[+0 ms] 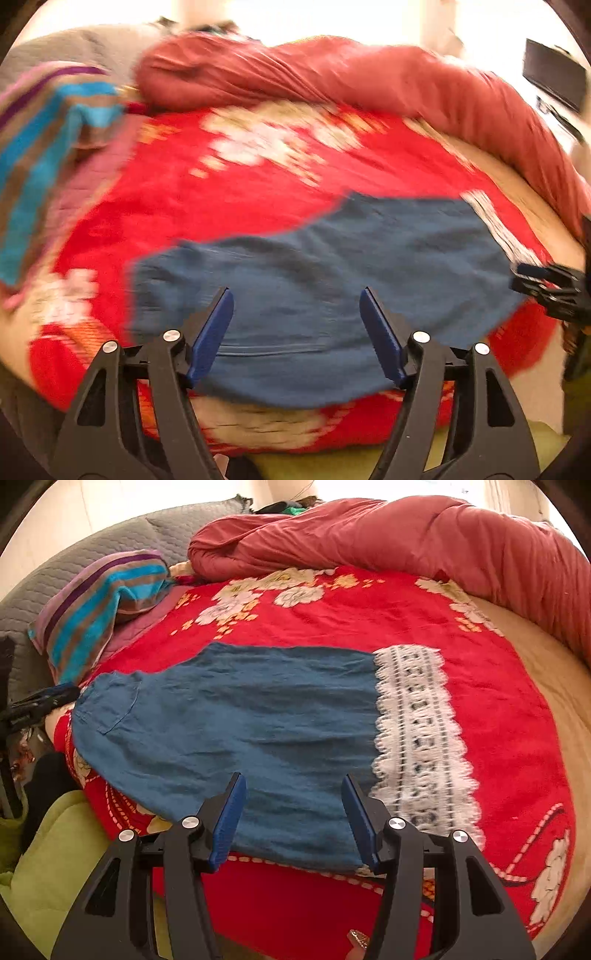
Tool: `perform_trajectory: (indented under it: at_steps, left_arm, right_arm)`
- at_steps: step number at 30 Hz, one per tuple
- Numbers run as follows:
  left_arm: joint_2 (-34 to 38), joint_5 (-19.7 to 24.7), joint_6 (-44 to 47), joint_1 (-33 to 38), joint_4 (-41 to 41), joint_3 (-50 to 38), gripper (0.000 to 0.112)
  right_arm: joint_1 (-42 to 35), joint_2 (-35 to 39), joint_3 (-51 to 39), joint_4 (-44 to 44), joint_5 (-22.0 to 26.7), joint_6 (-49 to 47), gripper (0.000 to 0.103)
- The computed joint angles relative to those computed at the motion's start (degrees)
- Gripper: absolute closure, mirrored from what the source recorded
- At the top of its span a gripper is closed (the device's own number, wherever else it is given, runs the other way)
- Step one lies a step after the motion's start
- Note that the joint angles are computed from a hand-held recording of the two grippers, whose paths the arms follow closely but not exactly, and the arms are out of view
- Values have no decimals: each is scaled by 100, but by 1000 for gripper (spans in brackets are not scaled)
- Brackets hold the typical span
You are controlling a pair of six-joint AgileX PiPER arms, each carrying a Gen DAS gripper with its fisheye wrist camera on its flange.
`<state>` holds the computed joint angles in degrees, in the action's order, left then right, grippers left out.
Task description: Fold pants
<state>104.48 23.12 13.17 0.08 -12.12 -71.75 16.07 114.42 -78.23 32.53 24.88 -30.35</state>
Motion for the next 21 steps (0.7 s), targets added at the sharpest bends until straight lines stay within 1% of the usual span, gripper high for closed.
perform_trajectory:
  at_steps: [2, 4, 5, 7, 11, 13, 15, 18, 19, 21]
  left_arm:
    - [356, 172, -77, -192, 154, -256, 47]
    - [784, 315, -465, -370, 646, -528, 46]
    - [899, 346, -588, -409, 766, -578, 46]
    - [1188, 444, -731, -425, 900, -741, 45]
    - [1152, 378, -431, -344, 607, -667, 43]
    - [1059, 286, -230, -289, 361, -566, 43]
    - [927, 190, 39, -235, 35, -456, 43]
    - [812, 144, 319, -223, -360, -529, 42]
    - [829, 184, 359, -220, -388, -631, 42]
    - [903, 257, 110, -264, -110, -877, 41]
  right_arm:
    - [20, 107, -54, -114, 41, 137, 51]
    - [34, 217, -109, -364, 85, 401, 51]
    - [34, 255, -109, -441, 67, 462, 51]
    - [5, 272, -66, -267, 35, 253, 51]
    - [-39, 221, -122, -178, 148, 235, 51]
    - [-130, 91, -99, 103, 76, 23, 51]
    - [-230, 19, -203, 32, -12, 97, 51]
    - [-391, 167, -658, -307, 79, 463, 51]
    - [-487, 311, -961, -353, 195, 531, 51]
    - [-610, 588, -1500, -562, 396, 808, 51]
